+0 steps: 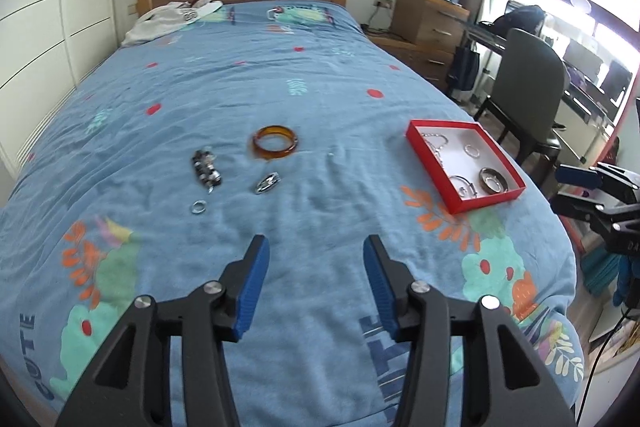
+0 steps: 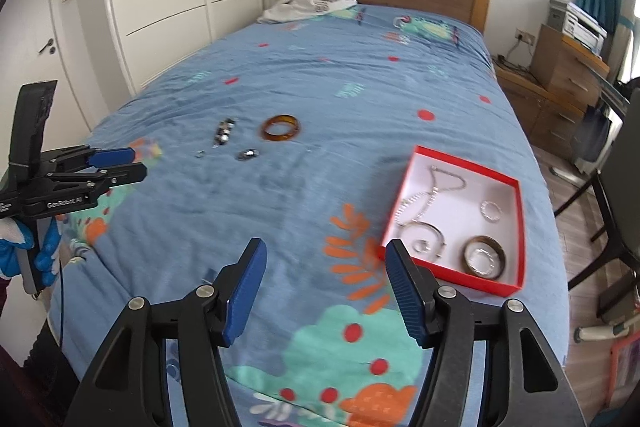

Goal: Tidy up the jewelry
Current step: 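Withdraw both tools from the box toward the remaining jewelry, then grasp the ornate silver brooch with the right tool while the left tool grasps the plain silver ring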

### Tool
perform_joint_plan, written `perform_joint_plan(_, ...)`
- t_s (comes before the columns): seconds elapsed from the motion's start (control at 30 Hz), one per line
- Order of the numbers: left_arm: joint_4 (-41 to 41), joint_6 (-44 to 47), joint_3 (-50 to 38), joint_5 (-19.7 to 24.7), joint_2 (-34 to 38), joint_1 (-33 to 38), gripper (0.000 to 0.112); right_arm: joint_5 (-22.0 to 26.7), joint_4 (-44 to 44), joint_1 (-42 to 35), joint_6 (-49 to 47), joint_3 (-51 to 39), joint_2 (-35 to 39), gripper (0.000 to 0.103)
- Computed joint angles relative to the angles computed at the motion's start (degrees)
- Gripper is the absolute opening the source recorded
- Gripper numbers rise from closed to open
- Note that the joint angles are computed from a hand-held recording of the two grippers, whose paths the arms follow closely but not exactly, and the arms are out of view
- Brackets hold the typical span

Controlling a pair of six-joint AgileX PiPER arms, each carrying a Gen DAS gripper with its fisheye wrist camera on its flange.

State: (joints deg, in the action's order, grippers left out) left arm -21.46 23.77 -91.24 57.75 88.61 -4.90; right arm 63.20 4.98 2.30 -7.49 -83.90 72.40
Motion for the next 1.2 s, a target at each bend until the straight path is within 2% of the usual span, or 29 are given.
perform_joint_plan(0.33, -1.6, 1.2, 4.0, -2.0, -1.8, 5.2, 0.047, -3.1, -1.6, 8.0, 5.0, 0.2, 2.0, 0.061)
perform_joint_plan(0.8, 0.5, 1.0, 6.3, -5.2, 0.8, 8.2, 0.047, -9.0, 2.8, 6.4, 3.9, 3.5, 5.8, 0.061)
perform_joint_plan(1.2, -1.3, 4.6, 1.7, -3.4, 5.6, 13.7, 0.047, -13.9, 6.3, 5.5, 2.6, 2.7, 11.2, 0.061)
